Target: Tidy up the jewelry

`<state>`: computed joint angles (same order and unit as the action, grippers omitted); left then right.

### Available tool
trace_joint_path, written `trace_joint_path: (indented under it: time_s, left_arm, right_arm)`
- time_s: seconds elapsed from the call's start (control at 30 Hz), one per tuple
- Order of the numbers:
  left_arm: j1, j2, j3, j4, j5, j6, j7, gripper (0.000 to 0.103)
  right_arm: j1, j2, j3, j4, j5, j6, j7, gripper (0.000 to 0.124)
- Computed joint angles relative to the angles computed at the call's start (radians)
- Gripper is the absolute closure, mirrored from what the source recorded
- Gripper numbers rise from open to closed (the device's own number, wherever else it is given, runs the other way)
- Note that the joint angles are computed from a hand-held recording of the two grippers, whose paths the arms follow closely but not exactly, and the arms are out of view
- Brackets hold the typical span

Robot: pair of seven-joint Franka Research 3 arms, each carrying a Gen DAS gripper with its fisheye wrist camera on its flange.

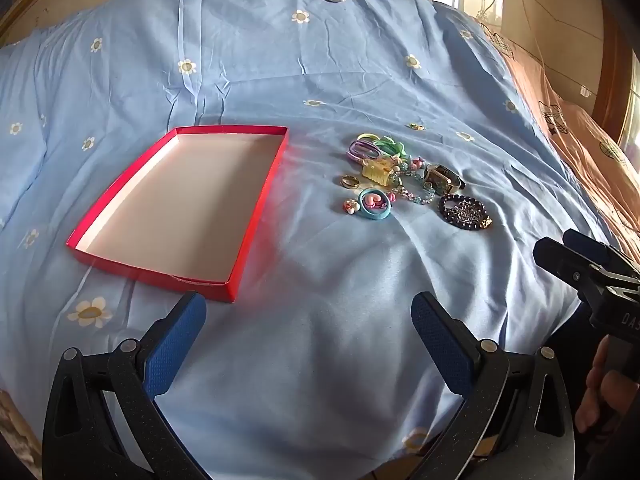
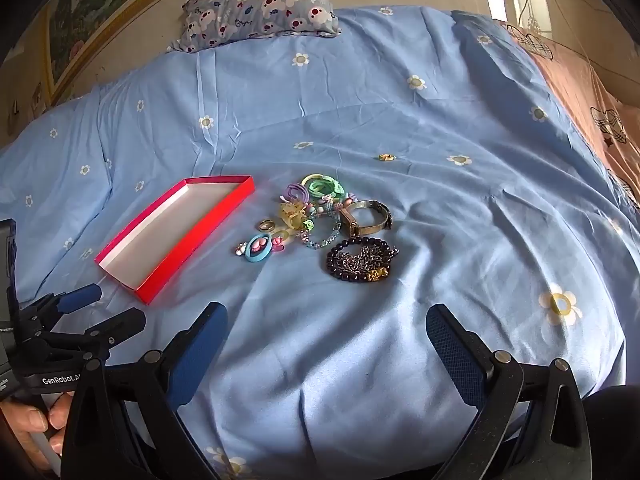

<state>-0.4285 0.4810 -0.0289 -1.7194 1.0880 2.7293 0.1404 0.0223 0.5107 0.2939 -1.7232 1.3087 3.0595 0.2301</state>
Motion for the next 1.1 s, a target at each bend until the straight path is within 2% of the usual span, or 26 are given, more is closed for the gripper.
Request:
trace_joint_path:
  time_s: [0.2,0.47,1.1]
  left_arm:
    - [-0.001,0.000,0.001,0.001,-0.001,0.000,0.000,0.000]
    - [-0.003,0.000,-0.001,0.002,-0.002,-0.002,0.004,0.000]
    - [-0.008,0.007,0.001,0.013,-0.008,-0.003,0.013,0.000]
  right_arm:
    - [-0.008,-0.006,0.011,-0.005,0.033,-0.001,-0.033,0.024]
    - [0.011,-0.015,-0.015,-0.009,0.033,-0.015,-0.022,0.024]
    - [0.016,-0.009,-0.017,0.000,0.057,-0.010,-0.050,0.024]
